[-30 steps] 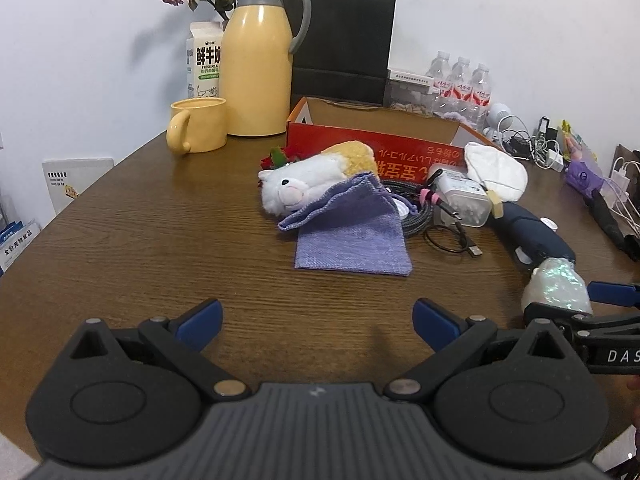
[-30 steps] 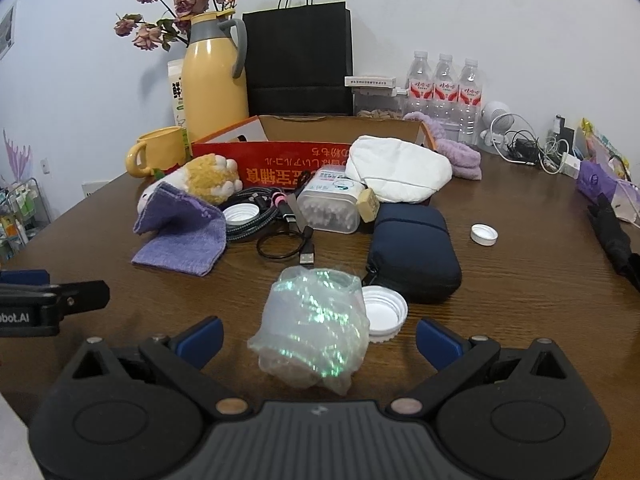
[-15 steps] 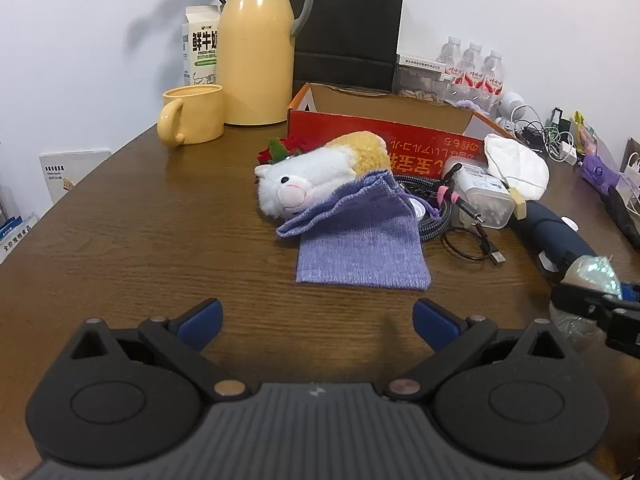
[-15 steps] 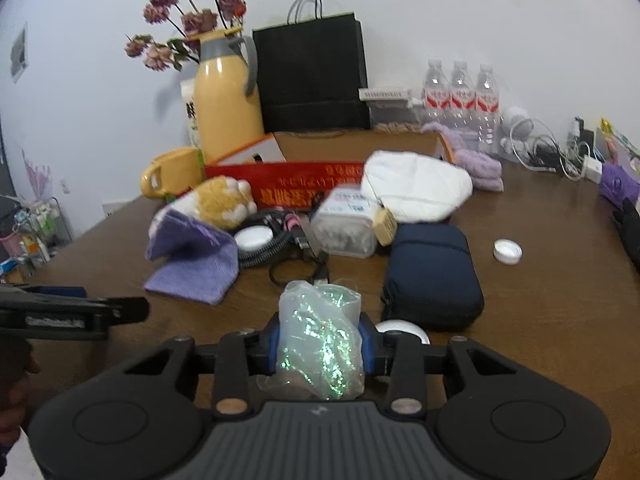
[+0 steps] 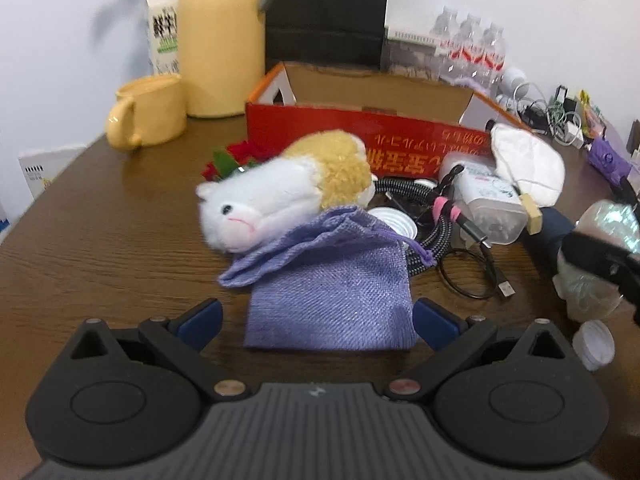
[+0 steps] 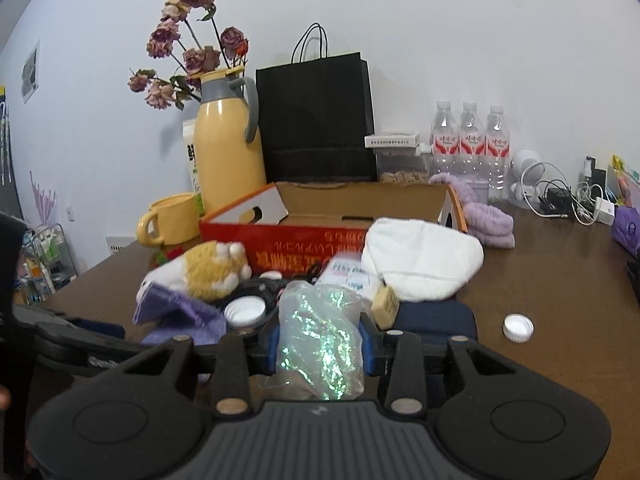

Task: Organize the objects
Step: 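Grasp the purple pouch with the left tool while the right tool grasps the clear plastic bag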

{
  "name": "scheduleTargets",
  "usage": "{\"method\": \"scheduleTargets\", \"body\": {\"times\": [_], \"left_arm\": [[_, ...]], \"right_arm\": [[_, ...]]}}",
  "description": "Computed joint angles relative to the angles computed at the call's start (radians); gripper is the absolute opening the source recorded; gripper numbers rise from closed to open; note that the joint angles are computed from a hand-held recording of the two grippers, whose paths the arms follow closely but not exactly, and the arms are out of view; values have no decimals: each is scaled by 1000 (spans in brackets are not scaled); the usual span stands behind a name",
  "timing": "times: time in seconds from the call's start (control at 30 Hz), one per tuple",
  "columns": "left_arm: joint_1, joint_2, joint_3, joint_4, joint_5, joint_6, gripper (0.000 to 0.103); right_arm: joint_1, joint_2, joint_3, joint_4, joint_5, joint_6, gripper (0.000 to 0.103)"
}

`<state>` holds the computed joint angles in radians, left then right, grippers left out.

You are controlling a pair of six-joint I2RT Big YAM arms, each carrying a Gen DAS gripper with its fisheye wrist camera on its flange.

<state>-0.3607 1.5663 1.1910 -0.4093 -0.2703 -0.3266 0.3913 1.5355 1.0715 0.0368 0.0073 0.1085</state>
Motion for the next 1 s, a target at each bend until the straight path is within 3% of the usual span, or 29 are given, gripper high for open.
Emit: {"method": "scheduleTargets", "body": {"times": [0.07,0.27,0.53,0.7,0.77,0.83,0.87,0.97,1.0], "left_arm": [[7,27,26,-21,14,-10,103],[-10,60,33,29,-57,3,103],[-24,59,19,61,-64,39,101],[-38,40,-13,111,-59,55,78],[-47,29,-31,137,-58,66,58],[-54,20,-45,155,-55,70,46],[-55,14,-53,164,-51,68,34],[-54,-3,-76,181,-46,43,15],[-52,-10,-85,186,-40,37,14]], "right_arm": [[-8,12,7,12,-12,11,36],[-21,42,10,20,-39,35,36],[-19,49,-1,40,-36,37,37],[-13,50,-4,46,-14,36,37],[-10,50,-6,51,-1,33,37],[-7,49,-11,59,11,28,37],[-6,48,-14,63,17,26,37],[-3,45,-24,76,28,22,37],[-2,43,-27,80,30,20,37]]}}
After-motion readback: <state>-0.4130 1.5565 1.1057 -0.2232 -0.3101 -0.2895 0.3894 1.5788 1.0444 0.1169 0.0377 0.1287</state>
